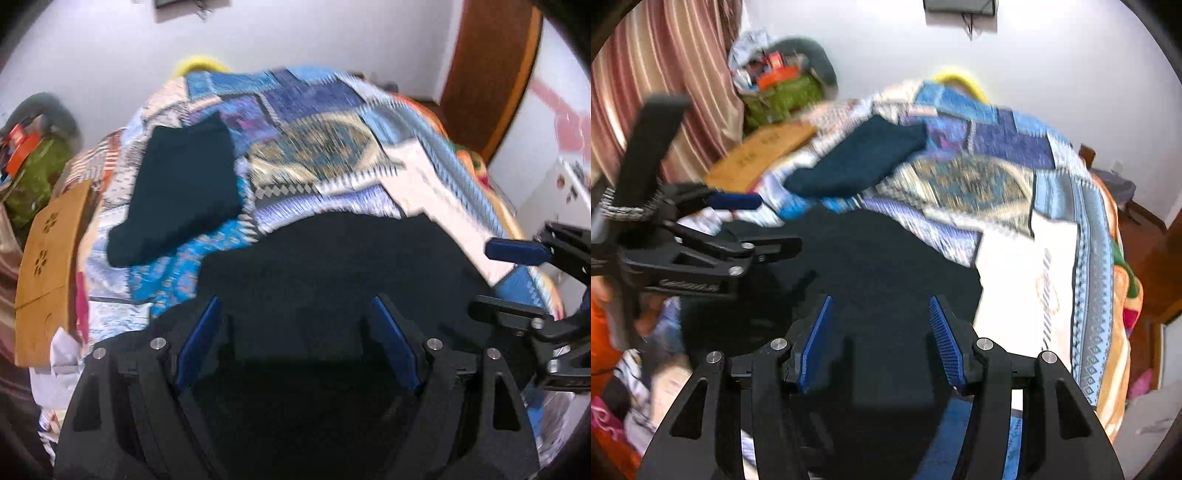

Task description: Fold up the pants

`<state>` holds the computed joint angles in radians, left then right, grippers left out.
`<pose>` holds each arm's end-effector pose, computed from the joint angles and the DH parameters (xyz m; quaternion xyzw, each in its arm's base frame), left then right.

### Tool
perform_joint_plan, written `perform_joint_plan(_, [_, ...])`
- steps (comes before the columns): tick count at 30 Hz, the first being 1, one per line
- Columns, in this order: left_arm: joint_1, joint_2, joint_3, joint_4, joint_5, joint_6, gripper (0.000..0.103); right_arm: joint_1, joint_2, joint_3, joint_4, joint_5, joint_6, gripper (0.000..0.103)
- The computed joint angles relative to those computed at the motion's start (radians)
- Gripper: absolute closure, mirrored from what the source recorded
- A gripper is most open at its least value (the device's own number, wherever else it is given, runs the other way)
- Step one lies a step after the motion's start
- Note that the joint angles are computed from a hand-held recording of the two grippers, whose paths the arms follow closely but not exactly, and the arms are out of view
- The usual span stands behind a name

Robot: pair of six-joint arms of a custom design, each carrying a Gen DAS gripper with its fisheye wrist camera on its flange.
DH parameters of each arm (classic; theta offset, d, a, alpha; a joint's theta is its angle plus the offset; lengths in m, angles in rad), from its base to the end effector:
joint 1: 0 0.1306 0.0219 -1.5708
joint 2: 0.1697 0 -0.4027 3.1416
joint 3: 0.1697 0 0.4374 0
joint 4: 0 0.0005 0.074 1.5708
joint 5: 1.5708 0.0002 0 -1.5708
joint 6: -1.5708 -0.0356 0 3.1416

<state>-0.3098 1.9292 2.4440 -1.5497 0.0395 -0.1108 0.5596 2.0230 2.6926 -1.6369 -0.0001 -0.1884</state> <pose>0.6292 -0.2034 0.5995 0.2064 0.9418 -0.0453 0.2615 0.5609 0.3507 0.6390 -0.1762 0.9384 0.1086 0.2766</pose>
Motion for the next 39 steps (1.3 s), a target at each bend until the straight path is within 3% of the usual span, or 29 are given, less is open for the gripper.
perform_joint_plan(4, [-0.028, -0.016, -0.081, 0.013, -0.072, -0.035, 0.019, -0.012, -0.071, -0.183, 0.031, -0.038, -0.001, 0.053])
perform_joint_plan(6, [-0.026, -0.054, -0.148, 0.065, -0.081, -0.039, 0.009, -0.020, -0.139, -0.301, 0.112, -0.059, -0.019, 0.051])
perform_joint_plan(12, [0.010, -0.100, -0.214, 0.060, -0.020, -0.041, 0.004, -0.029, -0.186, -0.356, 0.116, -0.055, -0.038, 0.050])
perform_joint_plan(16, [0.018, -0.176, -0.321, 0.131, -0.039, -0.047, 0.003, -0.031, -0.222, -0.399, 0.121, -0.034, -0.057, 0.050])
perform_joint_plan(20, [0.028, -0.208, -0.350, 0.122, -0.035, -0.031, 0.003, -0.029, -0.241, -0.412, 0.127, 0.009, -0.080, 0.050])
perform_joint_plan(30, [0.099, -0.317, -0.405, 0.186, -0.096, 0.072, 0.003, 0.009, -0.184, -0.257, 0.155, 0.036, -0.044, 0.048])
perform_joint_plan(35, [0.204, -0.349, -0.437, 0.158, -0.027, 0.183, 0.003, 0.043, -0.100, -0.115, 0.150, 0.015, 0.001, 0.040])
perform_joint_plan(39, [0.303, -0.374, -0.499, 0.108, 0.084, 0.283, 0.003, 0.064, 0.039, 0.104, 0.045, -0.011, 0.027, 0.040])
